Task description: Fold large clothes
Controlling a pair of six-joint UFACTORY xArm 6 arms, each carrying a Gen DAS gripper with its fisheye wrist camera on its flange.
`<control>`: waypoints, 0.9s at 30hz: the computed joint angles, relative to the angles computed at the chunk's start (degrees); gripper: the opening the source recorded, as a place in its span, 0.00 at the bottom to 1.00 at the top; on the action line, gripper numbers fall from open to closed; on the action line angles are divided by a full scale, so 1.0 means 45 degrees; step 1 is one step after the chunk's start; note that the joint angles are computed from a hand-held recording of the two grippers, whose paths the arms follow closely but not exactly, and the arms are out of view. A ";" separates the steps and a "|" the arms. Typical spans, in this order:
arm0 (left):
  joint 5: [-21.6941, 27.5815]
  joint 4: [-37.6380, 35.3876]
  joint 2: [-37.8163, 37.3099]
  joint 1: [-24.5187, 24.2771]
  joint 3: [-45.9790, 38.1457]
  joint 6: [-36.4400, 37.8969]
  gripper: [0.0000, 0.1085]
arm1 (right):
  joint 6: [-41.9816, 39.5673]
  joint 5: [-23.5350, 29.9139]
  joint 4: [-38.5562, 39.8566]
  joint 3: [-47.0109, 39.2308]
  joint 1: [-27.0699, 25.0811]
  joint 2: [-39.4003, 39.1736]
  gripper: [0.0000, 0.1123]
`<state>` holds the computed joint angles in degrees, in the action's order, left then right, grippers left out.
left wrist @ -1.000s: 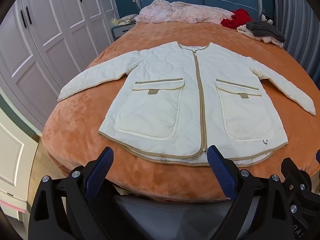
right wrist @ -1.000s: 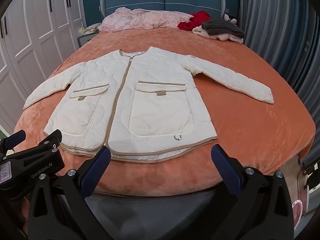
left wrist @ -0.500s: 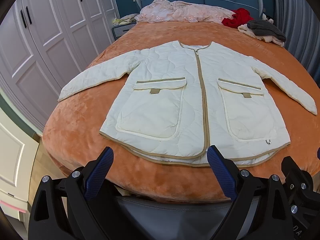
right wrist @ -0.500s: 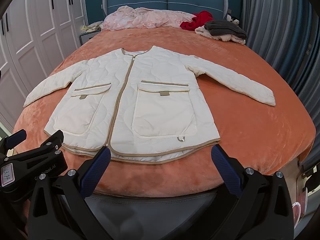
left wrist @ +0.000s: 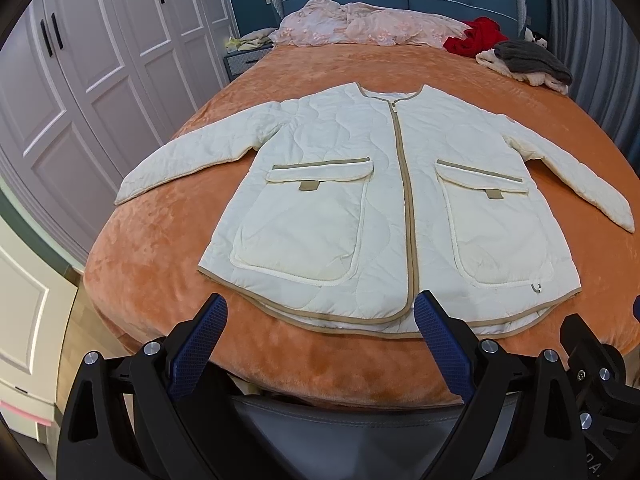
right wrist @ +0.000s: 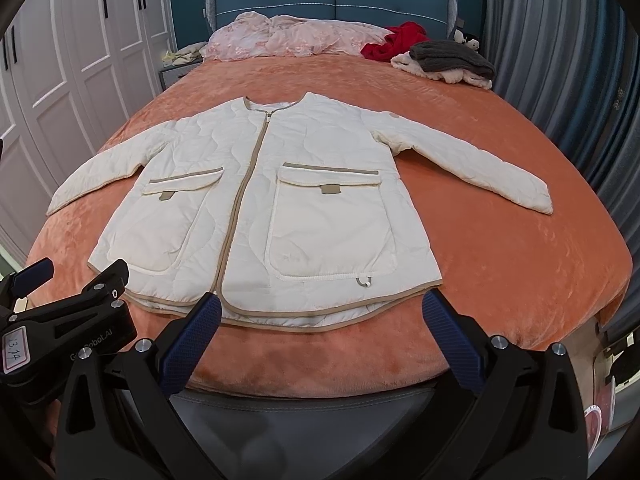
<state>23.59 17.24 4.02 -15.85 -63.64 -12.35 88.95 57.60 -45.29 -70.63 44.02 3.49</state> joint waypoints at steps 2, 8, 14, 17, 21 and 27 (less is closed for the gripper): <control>0.0008 -0.0062 -0.0018 -0.0004 0.0004 0.0038 0.85 | 0.0029 -0.0020 -0.0008 -0.0008 -0.0004 0.0012 0.87; 0.0008 0.0074 0.0049 -0.0014 -0.0060 -0.0076 0.85 | -0.0049 -0.0035 0.0057 -0.0054 -0.0023 0.0036 0.87; 0.0017 -0.0009 0.0032 -0.0009 -0.0051 0.0004 0.85 | -0.0027 -0.0019 0.0062 -0.0071 -0.0018 0.0061 0.87; 0.0023 -0.0012 0.0162 -0.0005 -0.0186 0.0007 0.85 | -0.0032 0.0000 0.0067 -0.0133 -0.0024 0.0107 0.87; 0.0030 -0.0004 0.0122 -0.0007 -0.0147 -0.0009 0.85 | -0.0052 -0.0040 0.0070 -0.0037 -0.0032 0.0036 0.87; -0.0001 -0.0023 0.0072 0.0001 -0.0084 0.0017 0.85 | -0.0013 -0.0052 0.0034 -0.0049 -0.0024 0.0049 0.87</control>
